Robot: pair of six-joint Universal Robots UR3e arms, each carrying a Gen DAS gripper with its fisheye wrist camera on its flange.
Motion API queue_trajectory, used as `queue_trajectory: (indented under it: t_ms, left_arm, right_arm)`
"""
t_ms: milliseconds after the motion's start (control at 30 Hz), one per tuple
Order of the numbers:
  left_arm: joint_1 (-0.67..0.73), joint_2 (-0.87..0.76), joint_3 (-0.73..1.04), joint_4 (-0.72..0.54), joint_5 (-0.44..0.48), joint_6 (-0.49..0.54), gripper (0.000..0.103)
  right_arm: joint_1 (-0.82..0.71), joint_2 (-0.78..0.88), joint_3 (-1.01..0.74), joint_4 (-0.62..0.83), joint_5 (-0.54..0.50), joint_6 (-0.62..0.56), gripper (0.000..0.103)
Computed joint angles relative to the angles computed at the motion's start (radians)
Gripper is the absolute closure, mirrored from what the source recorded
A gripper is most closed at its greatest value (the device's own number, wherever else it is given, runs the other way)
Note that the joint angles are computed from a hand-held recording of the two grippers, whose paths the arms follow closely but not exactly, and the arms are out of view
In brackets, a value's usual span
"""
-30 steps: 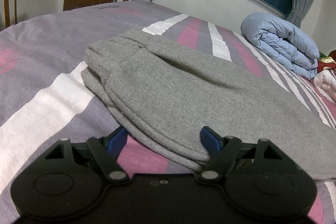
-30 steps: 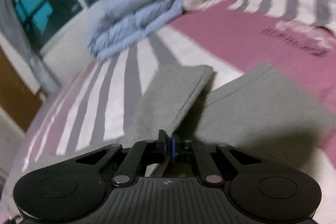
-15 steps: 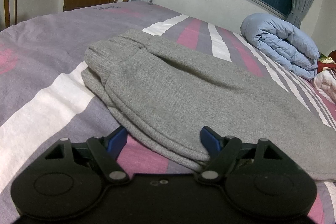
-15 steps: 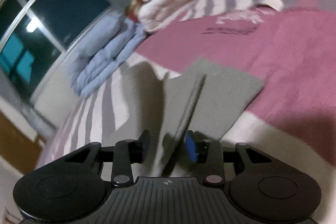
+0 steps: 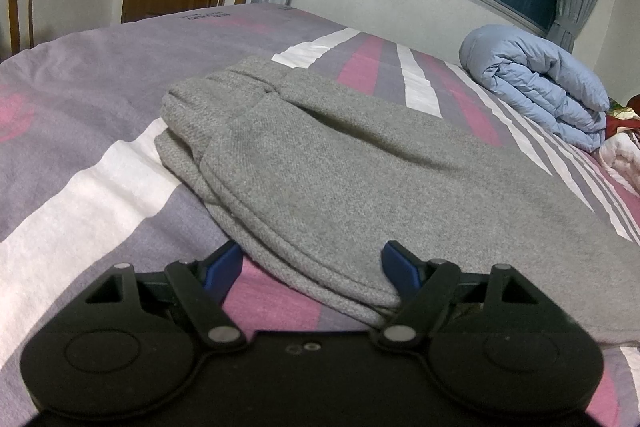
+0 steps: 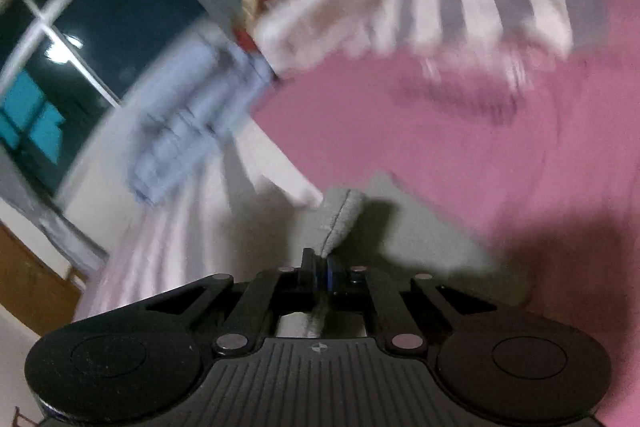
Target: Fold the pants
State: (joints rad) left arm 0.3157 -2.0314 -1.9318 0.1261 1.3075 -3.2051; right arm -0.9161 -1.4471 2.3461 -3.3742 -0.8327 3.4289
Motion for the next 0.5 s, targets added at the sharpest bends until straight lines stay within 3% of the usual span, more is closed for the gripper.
queue_trajectory:
  t_ms: [67, 167, 267, 400, 500]
  left_arm:
    - [-0.001, -0.002, 0.003, -0.001, 0.001, 0.0, 0.032]
    - [-0.001, 0.0, 0.001, -0.001, 0.001, -0.001, 0.032]
    - [0.0, 0.0, 0.001, -0.001, 0.001, 0.0, 0.032]
    - [-0.001, 0.0, -0.001, 0.002, 0.001, 0.0, 0.032]
    - [-0.001, 0.0, -0.001, 0.001, 0.002, 0.0, 0.032]
  right_arm:
    - [-0.072, -0.075, 0.112, -0.039, 0.012, -0.026, 0.098]
    - [-0.089, -0.074, 0.172, 0.064, -0.055, -0.121, 0.098]
    - [-0.163, 0.001, 0.262, -0.054, 0.021, -0.091, 0.098]
    - [-0.21, -0.021, 0.315, -0.157, 0.088, -0.058, 0.098]
    - [-0.137, -0.016, 0.254, -0.092, -0.02, -0.085, 0.098]
